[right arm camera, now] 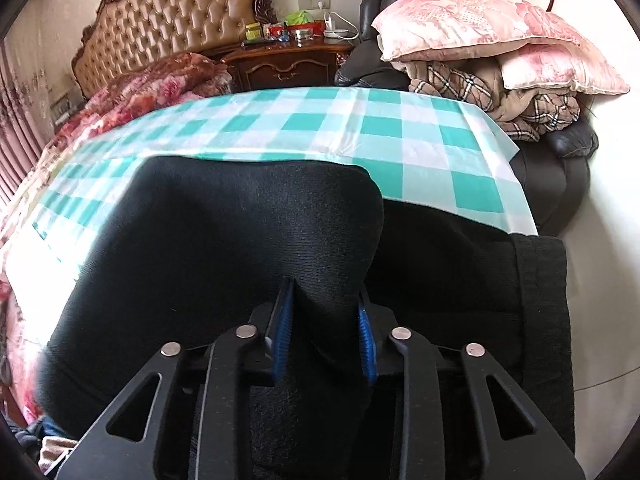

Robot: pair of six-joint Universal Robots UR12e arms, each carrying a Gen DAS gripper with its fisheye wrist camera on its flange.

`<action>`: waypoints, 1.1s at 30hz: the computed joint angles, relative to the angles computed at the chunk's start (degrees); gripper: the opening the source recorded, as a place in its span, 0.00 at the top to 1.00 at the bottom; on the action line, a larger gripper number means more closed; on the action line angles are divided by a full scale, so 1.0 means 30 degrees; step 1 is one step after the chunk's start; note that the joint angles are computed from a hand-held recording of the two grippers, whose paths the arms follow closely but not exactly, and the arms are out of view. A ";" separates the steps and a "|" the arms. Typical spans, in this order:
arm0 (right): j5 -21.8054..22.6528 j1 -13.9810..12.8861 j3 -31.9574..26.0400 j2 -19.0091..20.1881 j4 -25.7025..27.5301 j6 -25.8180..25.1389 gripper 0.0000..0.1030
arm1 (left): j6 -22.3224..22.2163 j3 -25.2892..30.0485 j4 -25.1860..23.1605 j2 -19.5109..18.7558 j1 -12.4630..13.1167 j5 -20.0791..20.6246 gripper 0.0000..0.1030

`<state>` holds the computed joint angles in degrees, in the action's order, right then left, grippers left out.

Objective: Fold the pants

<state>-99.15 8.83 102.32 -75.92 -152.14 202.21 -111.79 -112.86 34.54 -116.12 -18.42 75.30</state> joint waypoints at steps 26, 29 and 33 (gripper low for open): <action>0.3020 -0.3073 0.2968 -0.2553 -0.0421 -0.0034 0.78 | 0.4413 0.1472 0.0446 -0.0980 -0.1518 -0.1744 0.74; 0.2769 -0.2923 0.2685 -0.2697 -0.0282 -0.0134 0.78 | 0.4376 0.1612 0.0467 -0.0774 -0.1453 -0.1771 0.74; 0.1962 -0.2602 0.2430 -0.3193 -0.0963 -0.0352 0.78 | 0.3170 0.2049 0.0835 -0.0632 -0.1423 -0.1858 0.74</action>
<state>-93.26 1.02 109.61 -85.50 -155.03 201.15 -102.28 -106.71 37.05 -118.01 -22.69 69.72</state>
